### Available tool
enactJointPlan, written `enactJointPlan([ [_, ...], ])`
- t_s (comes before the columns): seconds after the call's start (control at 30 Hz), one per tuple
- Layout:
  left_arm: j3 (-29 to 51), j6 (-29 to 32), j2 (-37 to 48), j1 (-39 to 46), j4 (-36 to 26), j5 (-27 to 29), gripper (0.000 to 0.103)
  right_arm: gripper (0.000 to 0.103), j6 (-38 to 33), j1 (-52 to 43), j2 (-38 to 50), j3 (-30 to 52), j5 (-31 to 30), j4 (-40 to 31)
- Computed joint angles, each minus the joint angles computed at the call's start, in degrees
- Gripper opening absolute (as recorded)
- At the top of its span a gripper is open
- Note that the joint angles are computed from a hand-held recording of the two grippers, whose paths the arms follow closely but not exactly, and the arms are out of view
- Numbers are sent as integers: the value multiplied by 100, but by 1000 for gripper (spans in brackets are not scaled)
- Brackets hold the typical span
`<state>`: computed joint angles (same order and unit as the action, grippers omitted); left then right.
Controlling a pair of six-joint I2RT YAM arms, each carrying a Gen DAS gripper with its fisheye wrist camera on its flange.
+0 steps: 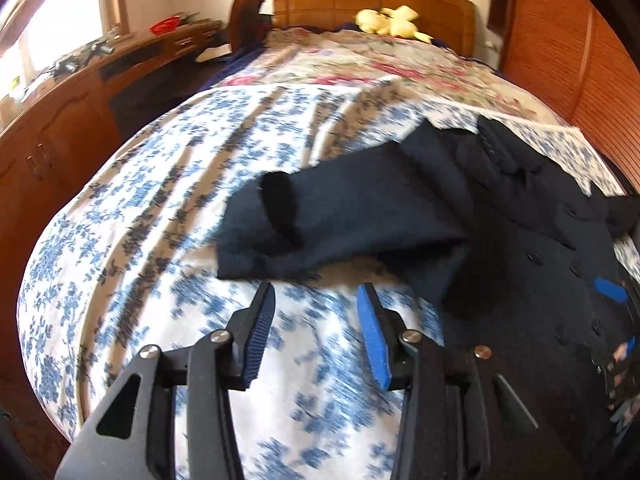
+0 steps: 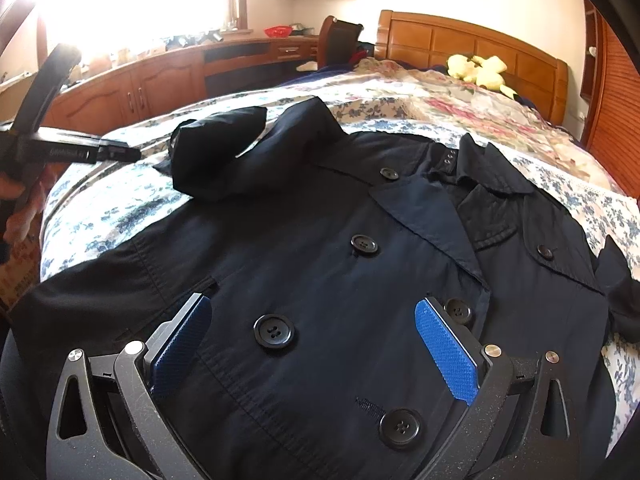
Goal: Fold large clothes
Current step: 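Drag the gripped sleeve with the left tool across the coat body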
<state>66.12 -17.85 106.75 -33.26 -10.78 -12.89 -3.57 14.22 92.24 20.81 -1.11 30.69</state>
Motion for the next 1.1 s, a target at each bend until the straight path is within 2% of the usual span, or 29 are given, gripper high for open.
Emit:
enactJointPlan([
  [0.2, 488, 84, 607, 459, 43, 138, 48, 103, -14, -47, 185, 122, -80, -68],
  [0.37, 1210, 195, 1340, 679, -230, 158, 48, 103, -23, -18, 324, 212, -72, -147],
  [0.67, 2507, -342, 2390, 929, -830, 563, 48, 103, -32, -31, 433, 300, -125, -220],
  [0.9, 2505, -348, 2544, 857, -676, 283, 48, 103, -18, -42, 399, 250, -156, -158],
  [0.93, 2561, -310, 2578, 867, -706, 292, 46, 103, -15, -49, 387, 227, -173, -122],
  [1.0, 2685, -196, 2625, 851, -826, 304, 29, 103, -2, -71, 317, 154, -207, -53],
  [1.03, 2722, -125, 2601, 796, -904, 99, 9, 103, 7, -74, 288, 126, -208, -27],
  [1.1, 2734, -119, 2499, 713, -1007, -99, 5, 103, 19, -86, 189, 56, -221, -25],
])
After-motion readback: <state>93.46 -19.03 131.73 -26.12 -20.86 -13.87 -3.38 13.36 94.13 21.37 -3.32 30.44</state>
